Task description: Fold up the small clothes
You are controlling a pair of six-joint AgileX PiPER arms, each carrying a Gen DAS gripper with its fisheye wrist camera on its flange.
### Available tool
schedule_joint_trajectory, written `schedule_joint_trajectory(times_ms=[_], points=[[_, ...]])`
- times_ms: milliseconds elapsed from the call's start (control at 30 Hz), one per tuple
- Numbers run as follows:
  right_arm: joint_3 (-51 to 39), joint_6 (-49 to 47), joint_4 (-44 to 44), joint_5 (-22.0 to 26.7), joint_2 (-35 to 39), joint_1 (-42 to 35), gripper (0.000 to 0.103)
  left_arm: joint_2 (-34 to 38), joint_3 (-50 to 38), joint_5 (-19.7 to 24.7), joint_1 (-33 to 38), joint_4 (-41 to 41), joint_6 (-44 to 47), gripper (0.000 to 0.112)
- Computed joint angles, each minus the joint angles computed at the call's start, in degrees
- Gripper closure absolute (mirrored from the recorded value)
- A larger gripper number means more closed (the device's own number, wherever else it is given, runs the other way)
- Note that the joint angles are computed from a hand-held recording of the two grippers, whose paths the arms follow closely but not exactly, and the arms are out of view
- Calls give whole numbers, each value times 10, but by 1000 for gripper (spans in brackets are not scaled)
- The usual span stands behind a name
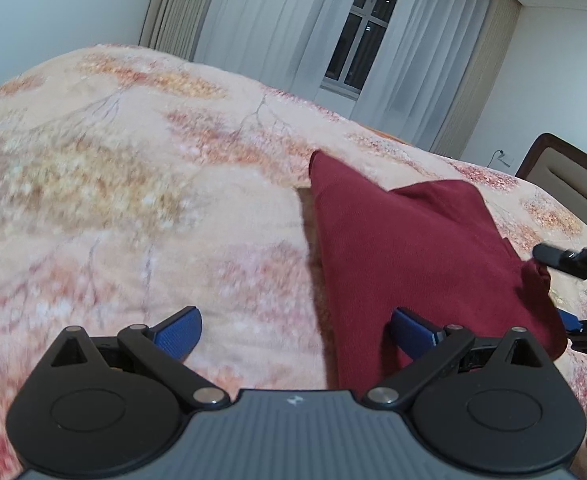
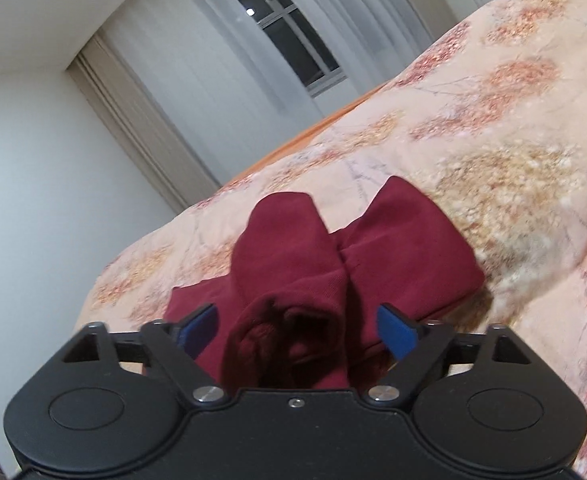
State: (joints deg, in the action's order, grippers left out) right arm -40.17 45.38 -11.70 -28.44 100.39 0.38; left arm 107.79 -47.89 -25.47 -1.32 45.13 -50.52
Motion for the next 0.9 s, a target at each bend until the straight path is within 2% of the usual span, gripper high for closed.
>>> schedule_joint_trajectory(times_ms=[100, 167, 200, 267, 333, 367, 400, 433, 533, 600, 700, 900], points=[[-5, -19, 36, 11, 7, 6, 33, 1, -21, 12, -14, -9, 0, 10], [-7, -85, 127, 23, 7, 26, 45, 6, -38, 27, -25, -22, -1, 10], [-9, -106, 157, 25, 9, 35, 55, 9, -46, 36, -31, -27, -3, 10], [-6, -156, 213, 16, 10, 54, 59, 17, -64, 60, -43, -26, -20, 10], [-8, -224, 272, 7, 10, 72, 63, 21, -86, 81, -42, 43, -96, 10], [-7, -239, 285, 1, 11, 76, 65, 25, -96, 84, -38, 86, -139, 10], [-8, -242, 284, -3, 12, 75, 71, 25, -99, 85, -38, 109, -163, 10], [-7, -243, 282, -8, 13, 73, 81, 26, -101, 86, -38, 121, -174, 10], [-1, -257, 276, -28, 14, 69, 94, 24, -102, 90, -39, 116, -163, 10], [5, -322, 326, -52, 10, 78, 94, 22, -105, 97, -41, 122, -170, 10], [25, -300, 282, -85, -6, 61, 94, 20, -114, 104, -43, 141, -195, 10], [52, -381, 318, -130, -29, 62, 94, 22, -139, 115, -55, 181, -245, 10]])
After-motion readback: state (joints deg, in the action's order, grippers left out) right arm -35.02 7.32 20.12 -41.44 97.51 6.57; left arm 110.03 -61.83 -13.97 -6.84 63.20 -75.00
